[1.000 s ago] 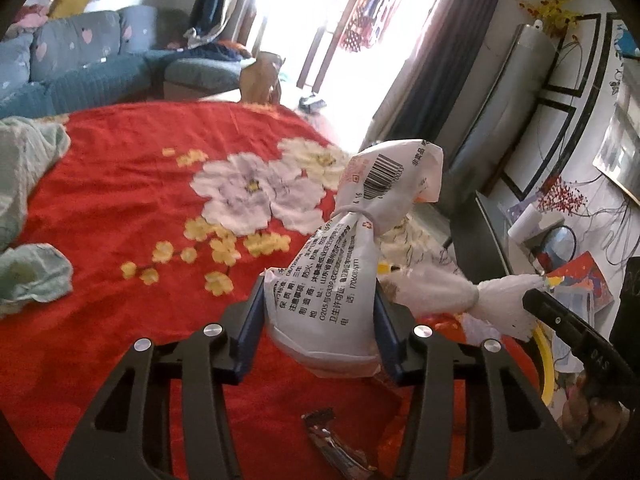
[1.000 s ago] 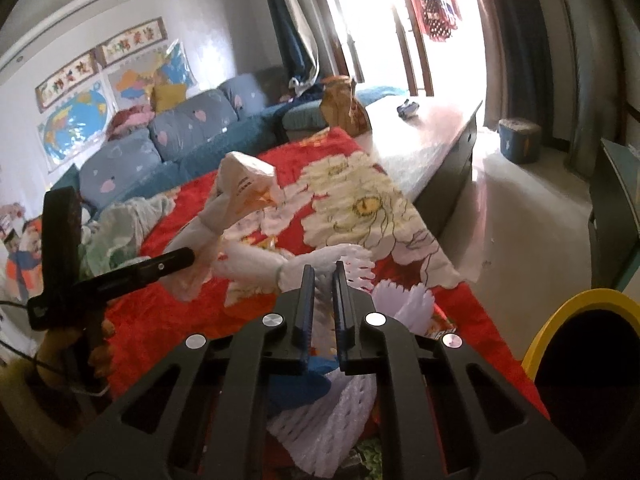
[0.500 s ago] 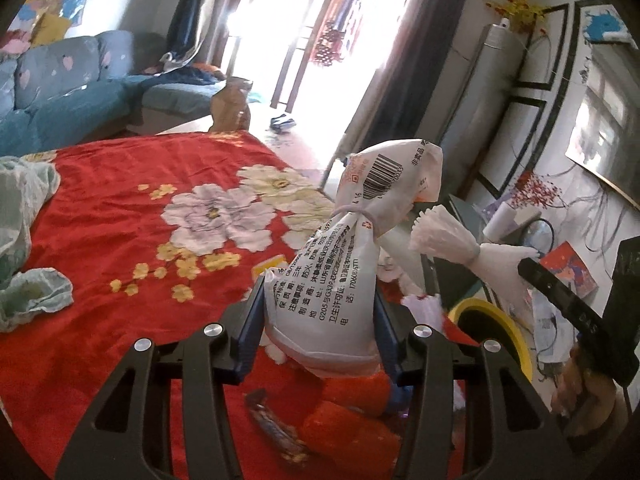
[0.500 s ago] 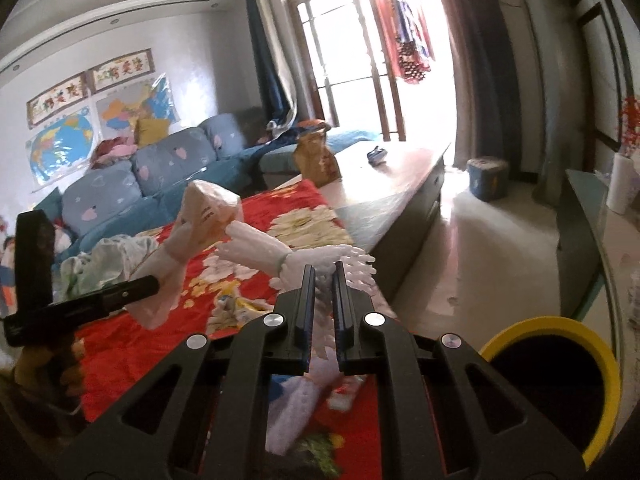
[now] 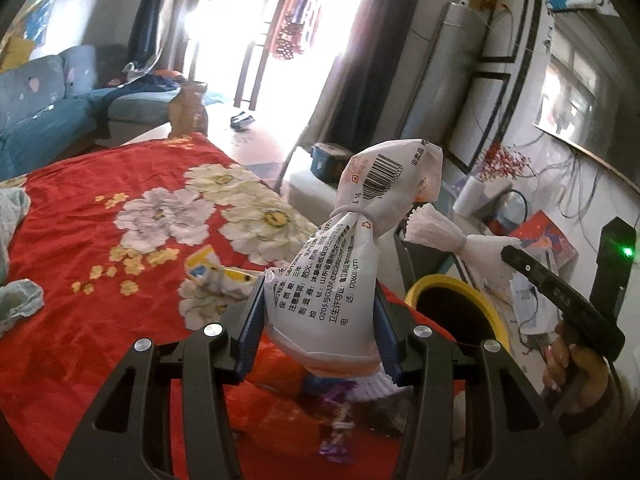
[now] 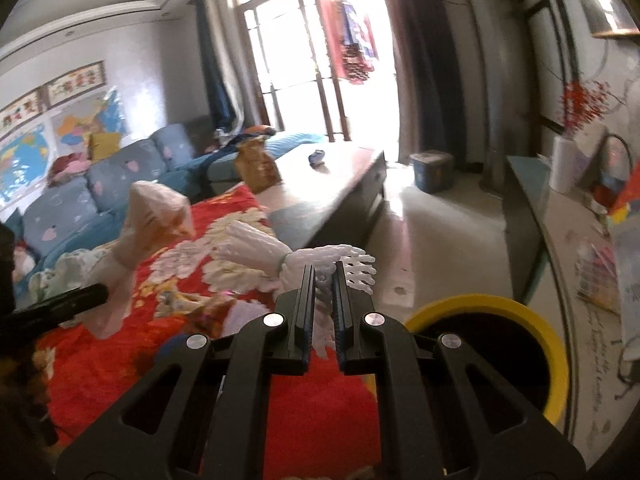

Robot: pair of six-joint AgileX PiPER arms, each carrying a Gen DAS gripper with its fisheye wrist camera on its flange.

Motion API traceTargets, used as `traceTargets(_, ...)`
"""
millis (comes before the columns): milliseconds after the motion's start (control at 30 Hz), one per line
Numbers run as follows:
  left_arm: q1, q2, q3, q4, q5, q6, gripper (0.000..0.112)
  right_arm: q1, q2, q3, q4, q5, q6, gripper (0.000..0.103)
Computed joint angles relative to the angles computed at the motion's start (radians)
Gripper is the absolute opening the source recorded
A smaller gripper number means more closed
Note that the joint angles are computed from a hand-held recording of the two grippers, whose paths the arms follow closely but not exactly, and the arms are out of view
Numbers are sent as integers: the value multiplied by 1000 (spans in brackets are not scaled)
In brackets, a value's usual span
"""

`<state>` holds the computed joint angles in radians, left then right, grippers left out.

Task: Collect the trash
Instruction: 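Carry the white bag with the left tool while the right tool carries the foam net to the yellow bin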

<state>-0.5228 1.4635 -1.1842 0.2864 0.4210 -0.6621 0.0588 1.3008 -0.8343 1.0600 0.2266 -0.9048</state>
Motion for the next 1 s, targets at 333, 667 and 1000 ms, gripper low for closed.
traceTargets(333,-117,72,-72,55,50,-52,47,-146,-24,30,-23,47,3,5)
traceTargets(667,-200,164,-171,97,114,-85,47,-326,-17,53,26,102,-71,5)
traceTargets(1000,-268,263,-281,119,185,-93,47,-428,16,48,8,160,-95,5)
